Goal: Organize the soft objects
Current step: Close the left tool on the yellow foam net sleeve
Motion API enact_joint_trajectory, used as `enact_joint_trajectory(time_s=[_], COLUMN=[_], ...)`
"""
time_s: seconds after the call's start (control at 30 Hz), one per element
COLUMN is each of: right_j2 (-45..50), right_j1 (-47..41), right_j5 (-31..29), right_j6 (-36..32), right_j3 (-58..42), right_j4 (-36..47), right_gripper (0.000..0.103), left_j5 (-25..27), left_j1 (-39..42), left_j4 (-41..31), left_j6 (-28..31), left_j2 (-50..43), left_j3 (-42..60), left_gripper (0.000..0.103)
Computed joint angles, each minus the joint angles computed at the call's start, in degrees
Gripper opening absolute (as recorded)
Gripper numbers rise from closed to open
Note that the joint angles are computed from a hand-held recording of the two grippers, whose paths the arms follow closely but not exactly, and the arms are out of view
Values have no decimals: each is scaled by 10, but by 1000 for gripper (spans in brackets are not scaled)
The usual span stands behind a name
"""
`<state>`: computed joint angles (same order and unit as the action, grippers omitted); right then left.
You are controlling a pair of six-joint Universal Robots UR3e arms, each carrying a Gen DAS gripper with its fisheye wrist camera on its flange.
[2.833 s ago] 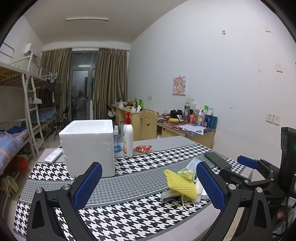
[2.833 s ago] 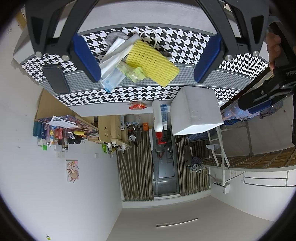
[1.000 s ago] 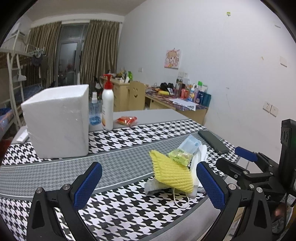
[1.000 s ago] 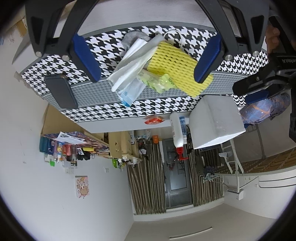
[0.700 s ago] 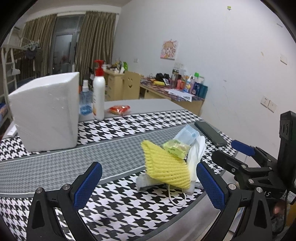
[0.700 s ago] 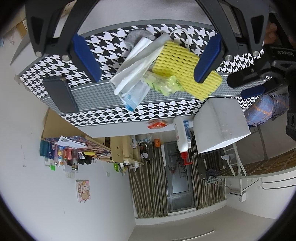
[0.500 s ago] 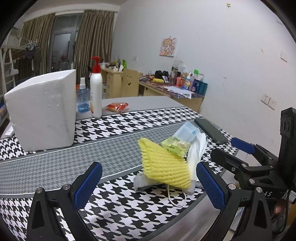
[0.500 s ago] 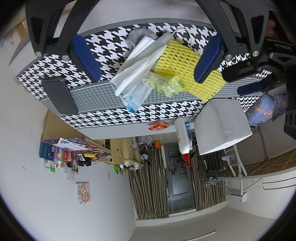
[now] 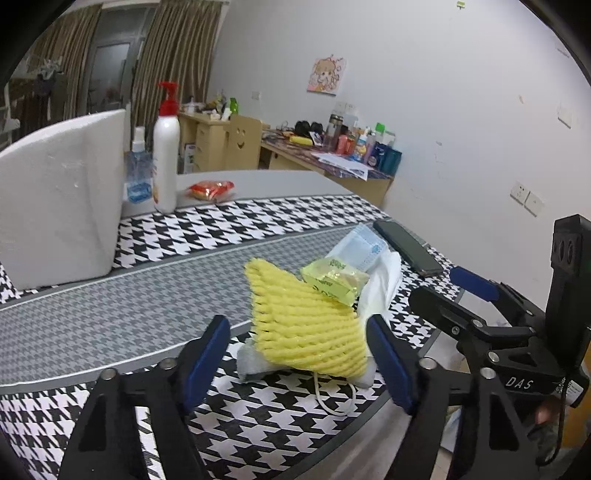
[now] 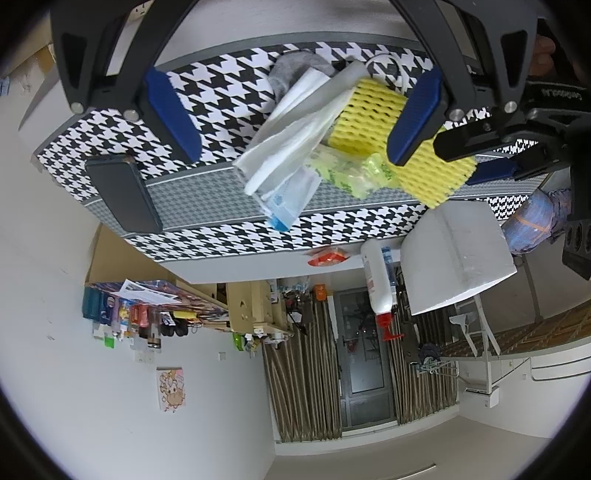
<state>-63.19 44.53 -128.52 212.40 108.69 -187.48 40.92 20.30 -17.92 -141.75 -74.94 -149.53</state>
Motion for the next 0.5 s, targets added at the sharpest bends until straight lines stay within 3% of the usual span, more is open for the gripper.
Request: enact_joint_trajectory(time_s=[0.13, 0.27, 0.43, 0.5], right_j2=[0, 3, 12, 18], right_j1=[-7, -11, -19, -22], right_j5=[8, 12, 35, 48], right_j6=[0, -5, -21, -29], right_j3=[0, -2, -14, -22], right_j4=[6, 6, -4, -6], right_gripper=[102, 102, 102, 102], left_j5=[-3, -8, -17, -19], left_j1=[-10, -15, -10, -6], left_j4=[-9, -28, -58, -65], left_j6=[7, 15, 37, 45], left_j2=[-15, -22, -3, 2], left_j3=[10, 20, 18, 17], left_gripper=[54, 27, 15, 15])
